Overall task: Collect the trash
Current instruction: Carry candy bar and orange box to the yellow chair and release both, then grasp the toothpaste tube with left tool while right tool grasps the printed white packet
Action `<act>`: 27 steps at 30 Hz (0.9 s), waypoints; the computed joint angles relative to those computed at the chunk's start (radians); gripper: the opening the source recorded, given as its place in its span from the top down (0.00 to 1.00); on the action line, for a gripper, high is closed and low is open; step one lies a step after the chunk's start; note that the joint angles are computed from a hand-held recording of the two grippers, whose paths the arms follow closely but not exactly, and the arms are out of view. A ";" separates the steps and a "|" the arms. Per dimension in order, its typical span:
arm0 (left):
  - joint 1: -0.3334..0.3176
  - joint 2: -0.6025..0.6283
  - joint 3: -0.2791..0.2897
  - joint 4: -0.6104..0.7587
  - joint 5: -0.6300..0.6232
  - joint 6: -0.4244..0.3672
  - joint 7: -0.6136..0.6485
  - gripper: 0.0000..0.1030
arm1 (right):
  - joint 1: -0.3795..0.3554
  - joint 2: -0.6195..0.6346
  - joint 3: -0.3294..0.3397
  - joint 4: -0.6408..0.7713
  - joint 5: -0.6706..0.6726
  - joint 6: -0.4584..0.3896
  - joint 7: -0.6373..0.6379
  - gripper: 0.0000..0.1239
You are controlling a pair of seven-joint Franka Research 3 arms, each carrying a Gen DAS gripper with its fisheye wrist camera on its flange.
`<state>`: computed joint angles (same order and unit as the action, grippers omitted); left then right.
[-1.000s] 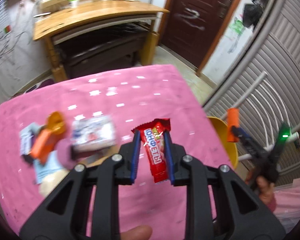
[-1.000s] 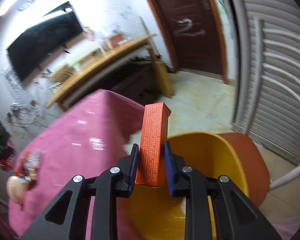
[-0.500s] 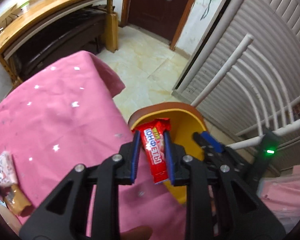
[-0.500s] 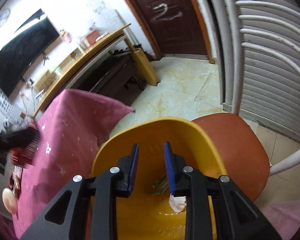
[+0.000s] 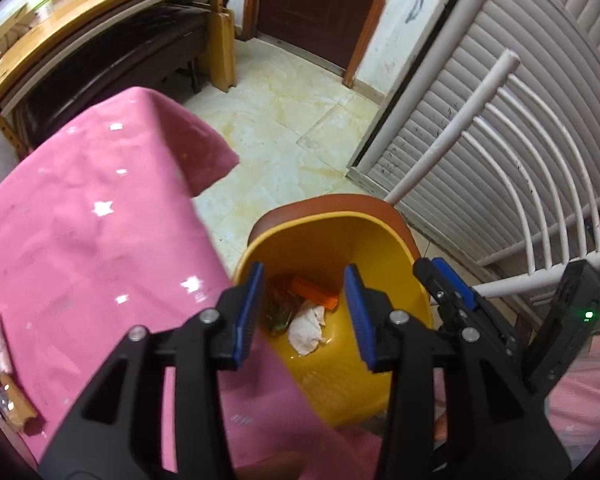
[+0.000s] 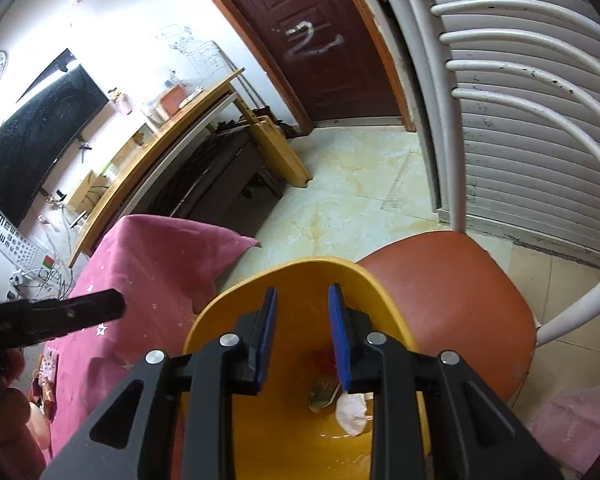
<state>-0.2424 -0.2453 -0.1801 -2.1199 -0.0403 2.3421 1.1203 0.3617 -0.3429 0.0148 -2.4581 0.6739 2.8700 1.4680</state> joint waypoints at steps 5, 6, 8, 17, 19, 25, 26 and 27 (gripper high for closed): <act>0.014 -0.110 0.026 -0.067 0.000 0.032 -0.007 0.62 | 0.042 -0.018 -0.004 0.007 0.029 0.001 -0.069 0.83; 0.016 -0.130 0.032 -0.078 -0.001 0.033 -0.008 0.62 | 0.058 -0.030 -0.006 0.008 0.037 -0.009 -0.090 0.83; 0.022 -0.183 0.048 -0.109 -0.004 0.036 -0.006 0.62 | 0.099 -0.051 -0.023 0.012 0.081 -0.017 -0.147 0.83; 0.119 -0.436 0.095 -0.247 0.114 -0.042 -0.018 0.58 | 0.200 -0.059 0.041 0.099 0.100 -0.062 -0.256 0.83; 0.144 -0.481 0.111 -0.270 0.141 -0.074 -0.016 0.57 | 0.229 -0.035 0.053 0.146 0.115 -0.089 -0.272 0.83; 0.234 -0.599 0.160 -0.324 0.224 -0.149 0.004 0.57 | 0.255 0.073 0.120 0.303 0.095 -0.165 -0.276 0.82; 0.251 -0.617 0.174 -0.333 0.234 -0.164 0.011 0.57 | 0.254 0.087 0.134 0.321 0.084 -0.172 -0.266 0.81; 0.269 -0.630 0.187 -0.339 0.242 -0.181 0.016 0.57 | 0.253 0.106 0.145 0.345 0.069 -0.188 -0.256 0.80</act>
